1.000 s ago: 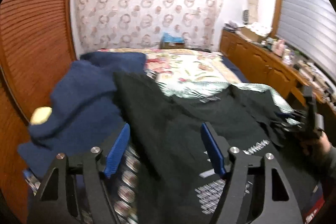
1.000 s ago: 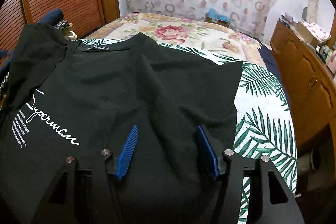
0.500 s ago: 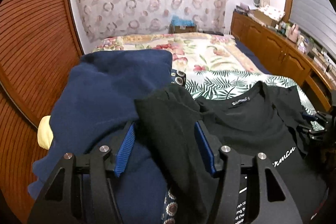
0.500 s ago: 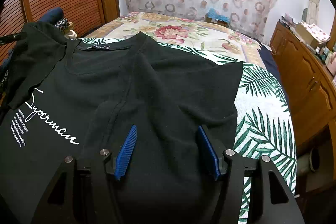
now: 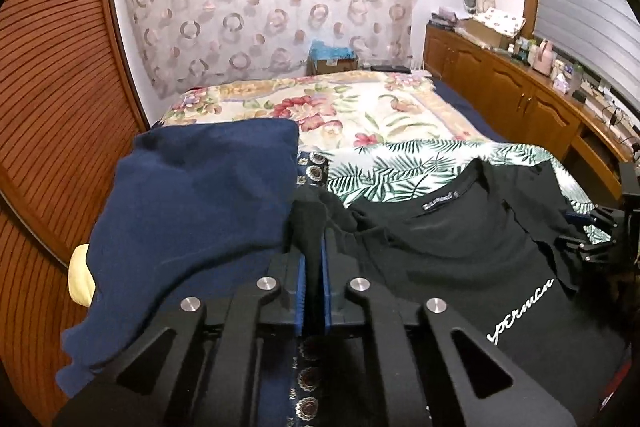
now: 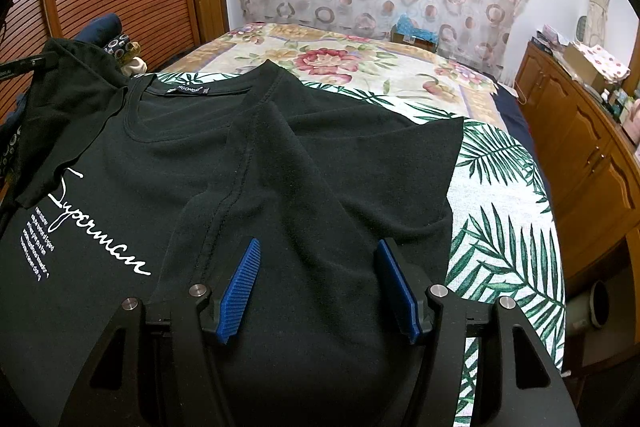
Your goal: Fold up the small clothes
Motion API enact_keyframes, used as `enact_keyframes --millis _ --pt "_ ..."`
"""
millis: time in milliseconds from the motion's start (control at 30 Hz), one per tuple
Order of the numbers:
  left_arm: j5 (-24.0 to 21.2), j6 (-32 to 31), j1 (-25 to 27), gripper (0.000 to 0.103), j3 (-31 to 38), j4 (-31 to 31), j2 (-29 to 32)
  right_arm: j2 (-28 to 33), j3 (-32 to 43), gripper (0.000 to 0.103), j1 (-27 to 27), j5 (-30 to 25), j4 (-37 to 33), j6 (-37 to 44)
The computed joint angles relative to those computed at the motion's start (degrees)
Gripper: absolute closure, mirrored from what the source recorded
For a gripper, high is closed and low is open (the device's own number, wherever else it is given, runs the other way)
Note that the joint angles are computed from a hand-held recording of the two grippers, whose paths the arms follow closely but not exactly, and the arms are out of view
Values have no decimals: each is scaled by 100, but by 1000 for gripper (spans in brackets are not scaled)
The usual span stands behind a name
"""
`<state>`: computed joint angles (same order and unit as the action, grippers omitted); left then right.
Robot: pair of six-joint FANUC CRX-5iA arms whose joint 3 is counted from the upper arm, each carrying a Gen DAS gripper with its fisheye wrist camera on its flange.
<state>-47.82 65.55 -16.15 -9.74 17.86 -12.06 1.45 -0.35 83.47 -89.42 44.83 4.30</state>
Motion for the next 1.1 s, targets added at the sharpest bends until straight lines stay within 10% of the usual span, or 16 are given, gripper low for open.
enact_keyframes --millis 800,900,967,1100 --pt "137 -149 -262 97 -160 13 -102 -668 -522 40 -817 482 -94 129" --pt "145 -165 -260 99 -186 55 -105 -609 -448 50 -915 614 -188 395" --pt "185 -271 -229 99 -280 234 -157 -571 -416 91 -928 721 -193 627" --pt "250 -546 -156 100 -535 623 -421 -407 -87 98 -863 509 -313 1121"
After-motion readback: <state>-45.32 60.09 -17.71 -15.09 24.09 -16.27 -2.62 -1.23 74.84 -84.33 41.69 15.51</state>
